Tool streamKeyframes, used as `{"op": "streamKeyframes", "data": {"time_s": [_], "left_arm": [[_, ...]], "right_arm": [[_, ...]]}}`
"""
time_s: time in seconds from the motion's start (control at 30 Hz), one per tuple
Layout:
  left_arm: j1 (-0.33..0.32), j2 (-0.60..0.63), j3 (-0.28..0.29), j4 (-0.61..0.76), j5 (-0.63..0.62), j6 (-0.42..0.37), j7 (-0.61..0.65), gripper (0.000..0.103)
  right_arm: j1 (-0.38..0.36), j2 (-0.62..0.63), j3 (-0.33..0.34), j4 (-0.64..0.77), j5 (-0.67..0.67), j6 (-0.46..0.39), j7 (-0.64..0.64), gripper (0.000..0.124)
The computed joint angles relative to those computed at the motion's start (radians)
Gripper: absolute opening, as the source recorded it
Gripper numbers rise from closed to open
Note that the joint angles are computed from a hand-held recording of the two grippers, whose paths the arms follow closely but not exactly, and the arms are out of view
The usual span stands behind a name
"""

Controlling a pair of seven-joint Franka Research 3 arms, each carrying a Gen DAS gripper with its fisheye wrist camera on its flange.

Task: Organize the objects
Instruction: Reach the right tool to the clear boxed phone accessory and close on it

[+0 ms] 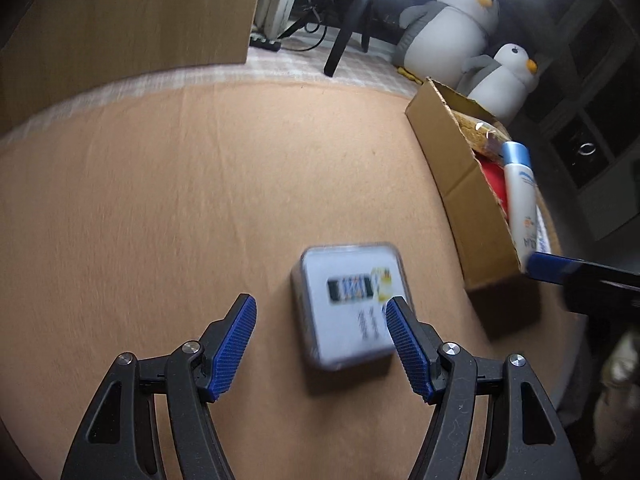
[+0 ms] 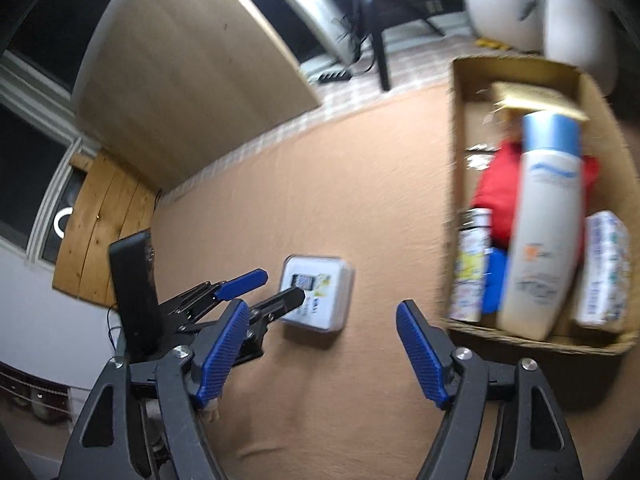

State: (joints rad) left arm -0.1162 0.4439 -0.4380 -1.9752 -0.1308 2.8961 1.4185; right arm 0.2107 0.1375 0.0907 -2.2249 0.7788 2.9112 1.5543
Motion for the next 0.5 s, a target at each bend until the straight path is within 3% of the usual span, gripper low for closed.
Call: {"op": "streamKeyframes", "data": {"time_s": [0.07,0.23,0.5], "left_arm": [[0.050,0.003,-0.050,-0.017,-0.046,0.004,0.044,0.071],[0.102,0.012,-0.106,-0.033,-0.113,0.018,0.104,0.071],[0.119,0.041,-0.127,-0.011,-0.155,0.000,0.158,0.071]], "right_arm": [[0.001,0.034,0.001,0.035,-0.010,-0.029,0.005,0.063],[-0.004,0.131,0.002,0.136,-0.042,-0.105,0.040,0.052],[0.007,0.225,-0.027,0.234,-0.214,-0.179,0.186,0.051]]}}
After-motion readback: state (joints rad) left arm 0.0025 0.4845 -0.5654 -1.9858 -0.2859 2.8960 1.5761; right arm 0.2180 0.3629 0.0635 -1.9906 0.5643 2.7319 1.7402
